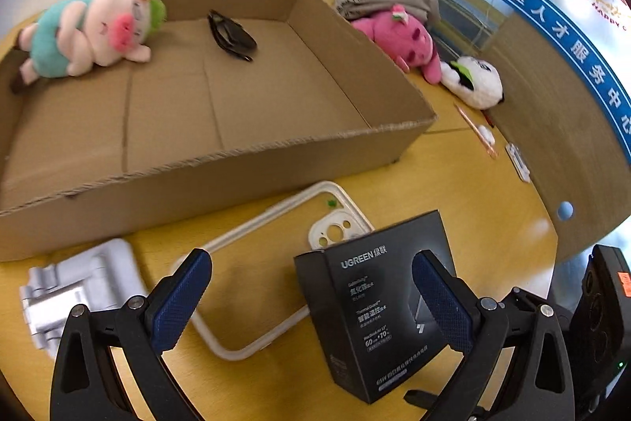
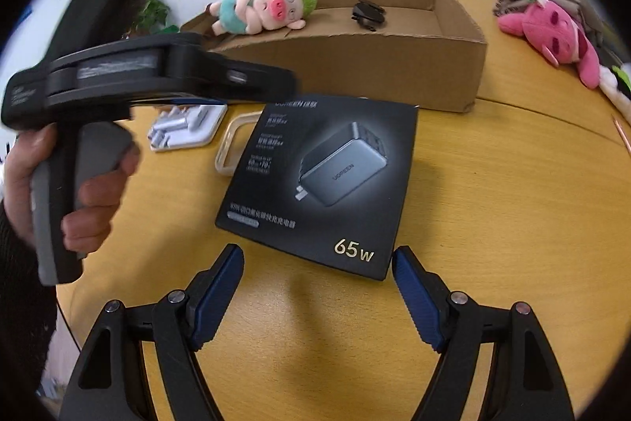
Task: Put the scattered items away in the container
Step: 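Close left gripper on the black charger box while right gripper grips its other side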
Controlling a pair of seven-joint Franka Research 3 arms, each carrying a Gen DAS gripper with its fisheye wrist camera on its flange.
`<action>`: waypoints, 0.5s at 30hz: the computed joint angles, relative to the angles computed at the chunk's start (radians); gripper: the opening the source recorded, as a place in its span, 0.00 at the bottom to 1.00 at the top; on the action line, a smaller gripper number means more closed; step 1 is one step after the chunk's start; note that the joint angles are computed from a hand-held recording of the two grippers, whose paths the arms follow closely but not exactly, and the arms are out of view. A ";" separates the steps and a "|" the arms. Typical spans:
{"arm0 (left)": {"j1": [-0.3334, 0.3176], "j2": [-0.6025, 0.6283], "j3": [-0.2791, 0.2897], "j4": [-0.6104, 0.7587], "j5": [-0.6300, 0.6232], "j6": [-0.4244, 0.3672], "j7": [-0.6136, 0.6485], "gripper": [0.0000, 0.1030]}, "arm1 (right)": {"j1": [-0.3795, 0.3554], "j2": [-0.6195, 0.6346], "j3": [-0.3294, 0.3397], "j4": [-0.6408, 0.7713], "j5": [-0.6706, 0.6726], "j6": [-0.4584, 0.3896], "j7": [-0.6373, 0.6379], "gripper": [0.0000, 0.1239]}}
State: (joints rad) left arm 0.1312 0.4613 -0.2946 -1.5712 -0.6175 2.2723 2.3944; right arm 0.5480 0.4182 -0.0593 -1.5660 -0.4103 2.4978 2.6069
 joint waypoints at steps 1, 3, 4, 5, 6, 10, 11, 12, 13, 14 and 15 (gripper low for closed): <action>0.000 0.008 -0.004 0.005 0.002 -0.013 0.010 1.00 | 0.001 0.006 0.000 0.007 -0.004 -0.008 -0.008 0.63; 0.000 0.018 -0.012 0.010 0.003 -0.034 0.033 0.98 | 0.005 0.014 -0.002 0.013 -0.012 -0.013 -0.015 0.63; -0.002 0.023 -0.013 0.013 0.004 -0.045 0.036 0.97 | 0.007 0.016 -0.005 0.013 -0.016 -0.012 -0.013 0.63; 0.001 0.032 -0.016 0.023 -0.001 -0.067 0.038 0.96 | 0.008 0.020 -0.008 0.016 -0.019 -0.012 -0.010 0.63; 0.006 0.041 -0.020 0.035 -0.010 -0.096 0.037 0.94 | 0.010 0.023 -0.012 0.020 -0.025 -0.012 -0.006 0.63; 0.019 0.054 -0.027 0.048 -0.046 -0.159 0.054 0.88 | 0.012 0.035 -0.017 0.031 -0.033 -0.017 -0.001 0.63; 0.020 0.052 -0.026 0.043 -0.055 -0.161 0.057 0.88 | 0.014 0.038 -0.019 0.035 -0.037 -0.021 0.001 0.63; 0.021 0.052 -0.024 0.042 -0.062 -0.168 0.057 0.87 | 0.017 0.039 -0.022 0.037 -0.042 -0.025 0.004 0.63; 0.022 0.054 -0.023 0.044 -0.069 -0.178 0.056 0.85 | 0.022 0.040 -0.025 0.038 -0.050 -0.030 0.011 0.62; 0.024 0.058 -0.022 0.049 -0.076 -0.189 0.053 0.83 | 0.027 0.039 -0.029 0.036 -0.059 -0.033 0.022 0.62; 0.027 0.059 -0.021 0.051 -0.083 -0.198 0.051 0.81 | 0.029 0.039 -0.031 0.037 -0.066 -0.036 0.031 0.62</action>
